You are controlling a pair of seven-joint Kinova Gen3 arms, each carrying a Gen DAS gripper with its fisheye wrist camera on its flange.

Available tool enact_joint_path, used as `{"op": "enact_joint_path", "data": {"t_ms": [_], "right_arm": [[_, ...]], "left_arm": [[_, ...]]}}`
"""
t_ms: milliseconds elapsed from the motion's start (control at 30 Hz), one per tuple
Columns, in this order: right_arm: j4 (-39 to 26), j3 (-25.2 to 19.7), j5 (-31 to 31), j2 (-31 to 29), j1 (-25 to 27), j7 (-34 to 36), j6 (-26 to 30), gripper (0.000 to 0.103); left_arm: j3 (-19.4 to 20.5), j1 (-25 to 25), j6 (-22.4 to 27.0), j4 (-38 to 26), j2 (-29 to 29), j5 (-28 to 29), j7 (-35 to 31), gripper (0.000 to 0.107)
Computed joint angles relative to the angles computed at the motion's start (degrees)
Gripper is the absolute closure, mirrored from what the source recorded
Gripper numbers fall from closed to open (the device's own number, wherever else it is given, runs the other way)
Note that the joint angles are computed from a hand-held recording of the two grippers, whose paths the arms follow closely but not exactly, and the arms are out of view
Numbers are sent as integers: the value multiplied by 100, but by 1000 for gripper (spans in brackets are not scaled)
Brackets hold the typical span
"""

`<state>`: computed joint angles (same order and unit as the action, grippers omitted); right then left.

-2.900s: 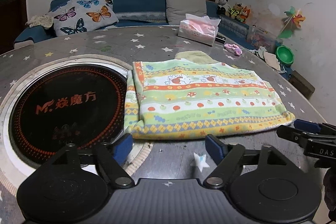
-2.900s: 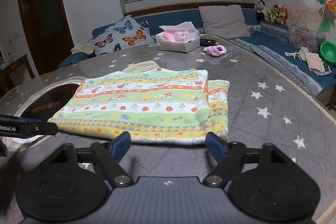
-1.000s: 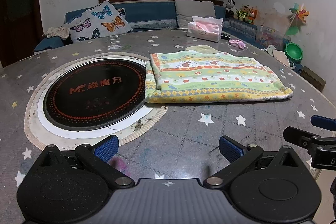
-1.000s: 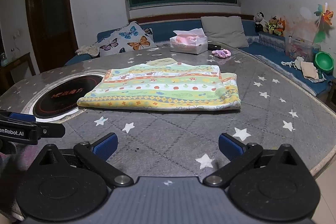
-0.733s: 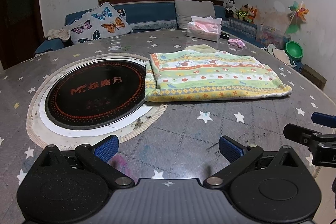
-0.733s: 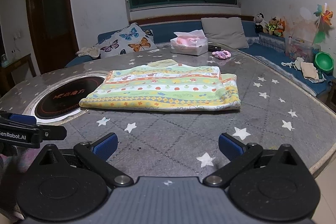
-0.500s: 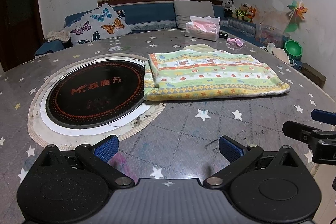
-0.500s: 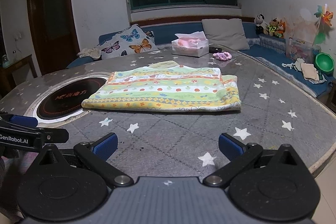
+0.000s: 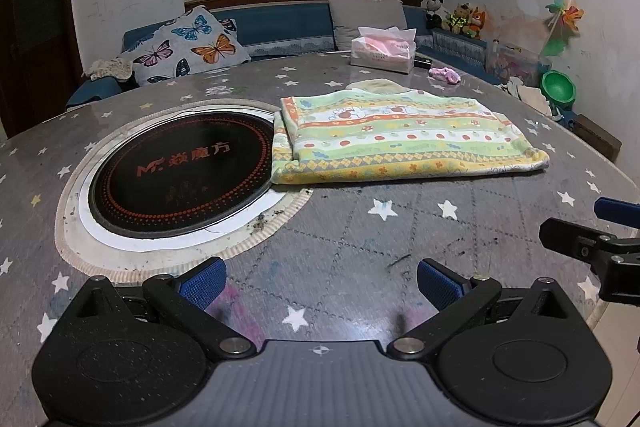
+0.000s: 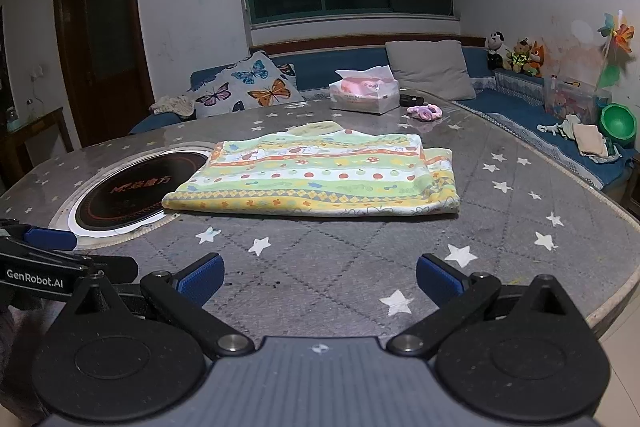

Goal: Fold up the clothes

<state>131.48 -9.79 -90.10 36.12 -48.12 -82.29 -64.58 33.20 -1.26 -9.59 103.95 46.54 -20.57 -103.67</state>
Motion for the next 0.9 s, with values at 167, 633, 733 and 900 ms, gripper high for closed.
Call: {"op": "enact_joint_path", "data": {"t_ms": [167,633,733,900], "right_arm": [[-10,-7,-10,1,-17,-3,-24,0],[-21,-9,29,9,20,-22,14,0],[-14,1,50,9,38,-31,42,0],[-11,23,105,17,75,-38,105,0]], "left_arm": [[-23,13,-35,38,-20,-24,2,4],[-201,174,-66,51,-59,-4,20,4],[-226,203,-69,48,-62,-5,19,4],[-289,278,-54,26,-67,17,4,4]]}}
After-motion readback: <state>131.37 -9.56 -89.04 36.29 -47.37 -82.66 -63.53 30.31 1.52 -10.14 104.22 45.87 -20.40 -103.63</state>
